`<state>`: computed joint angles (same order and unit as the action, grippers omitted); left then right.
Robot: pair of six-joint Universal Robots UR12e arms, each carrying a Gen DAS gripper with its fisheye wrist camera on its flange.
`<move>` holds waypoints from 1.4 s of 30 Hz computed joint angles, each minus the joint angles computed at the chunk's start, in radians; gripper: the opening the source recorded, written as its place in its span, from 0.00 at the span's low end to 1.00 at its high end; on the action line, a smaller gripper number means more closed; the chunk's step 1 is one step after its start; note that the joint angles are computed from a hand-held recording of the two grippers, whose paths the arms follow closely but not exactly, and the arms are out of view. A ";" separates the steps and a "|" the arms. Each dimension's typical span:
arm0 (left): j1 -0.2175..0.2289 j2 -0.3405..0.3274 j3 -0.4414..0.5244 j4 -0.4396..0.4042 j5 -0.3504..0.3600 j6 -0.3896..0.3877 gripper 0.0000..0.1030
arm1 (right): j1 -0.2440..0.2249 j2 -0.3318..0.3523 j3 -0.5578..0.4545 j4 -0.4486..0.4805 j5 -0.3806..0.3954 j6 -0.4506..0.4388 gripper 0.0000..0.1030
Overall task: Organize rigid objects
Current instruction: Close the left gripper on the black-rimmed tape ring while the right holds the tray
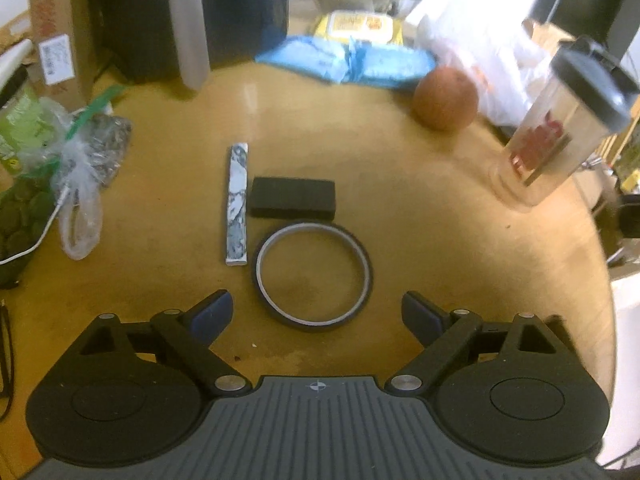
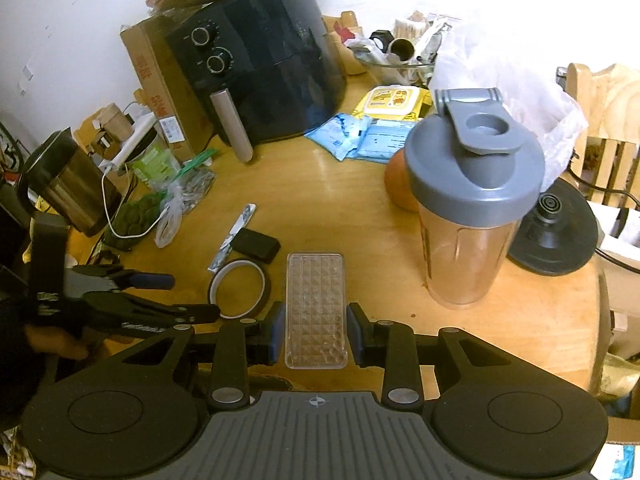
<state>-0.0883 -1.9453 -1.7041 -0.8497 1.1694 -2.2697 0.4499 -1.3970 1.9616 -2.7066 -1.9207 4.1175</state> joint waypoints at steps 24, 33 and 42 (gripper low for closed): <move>-0.062 -0.082 0.064 -0.007 0.120 0.081 0.92 | 0.006 -0.011 0.008 0.033 -0.018 0.070 0.34; -0.069 -0.084 0.072 -0.006 0.155 0.048 0.89 | 0.002 -0.006 0.004 0.048 0.009 0.062 0.34; -0.068 -0.075 0.084 -0.015 0.194 -0.015 0.89 | -0.010 0.002 -0.017 0.100 0.041 0.019 0.34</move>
